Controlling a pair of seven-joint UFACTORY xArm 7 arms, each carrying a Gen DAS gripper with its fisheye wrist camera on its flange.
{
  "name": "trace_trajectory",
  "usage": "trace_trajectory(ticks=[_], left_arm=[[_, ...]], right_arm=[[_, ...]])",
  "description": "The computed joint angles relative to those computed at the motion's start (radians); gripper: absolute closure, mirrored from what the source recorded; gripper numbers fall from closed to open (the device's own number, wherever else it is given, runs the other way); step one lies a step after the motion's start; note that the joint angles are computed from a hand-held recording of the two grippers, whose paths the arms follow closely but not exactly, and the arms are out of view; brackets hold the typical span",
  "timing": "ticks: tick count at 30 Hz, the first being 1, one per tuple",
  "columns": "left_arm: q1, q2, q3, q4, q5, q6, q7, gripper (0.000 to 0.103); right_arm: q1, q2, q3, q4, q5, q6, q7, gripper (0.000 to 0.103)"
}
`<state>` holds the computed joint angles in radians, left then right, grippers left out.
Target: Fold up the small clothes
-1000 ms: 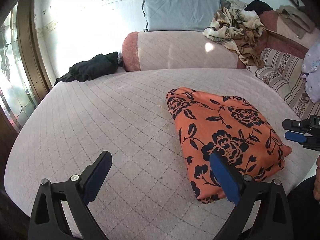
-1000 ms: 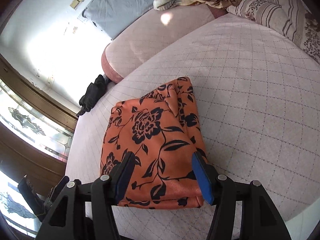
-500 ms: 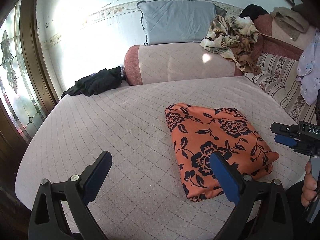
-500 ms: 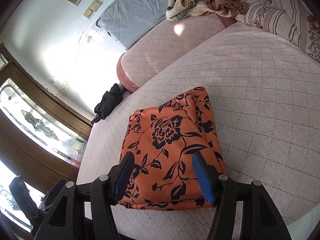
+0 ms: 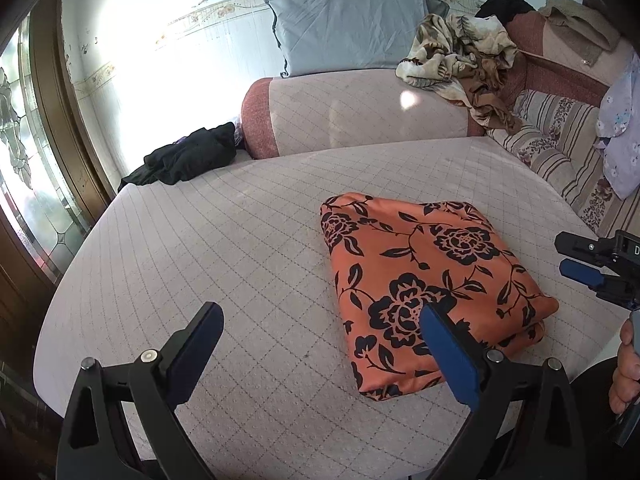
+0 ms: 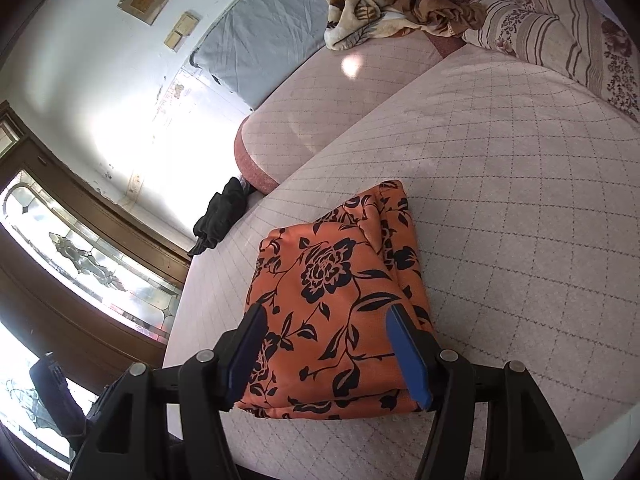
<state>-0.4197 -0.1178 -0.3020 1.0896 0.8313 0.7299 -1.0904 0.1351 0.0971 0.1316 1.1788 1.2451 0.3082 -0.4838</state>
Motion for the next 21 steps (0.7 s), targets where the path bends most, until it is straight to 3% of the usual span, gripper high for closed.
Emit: trace_trajectory(ticks=[11,21], left_arm=[[-0.026,0.090,0.038,0.047,-0.056,-0.002,0.047,0.004],[-0.007,0.155,0.099,0.048,-0.277,-0.029,0.175,0.004]], right_arm=[[-0.028,-0.002,-0.023,-0.018,0.010,0.044,0.022,0.036],[-0.051,0.040,-0.024,0.005,-0.070,0.099,0.124,0.035]])
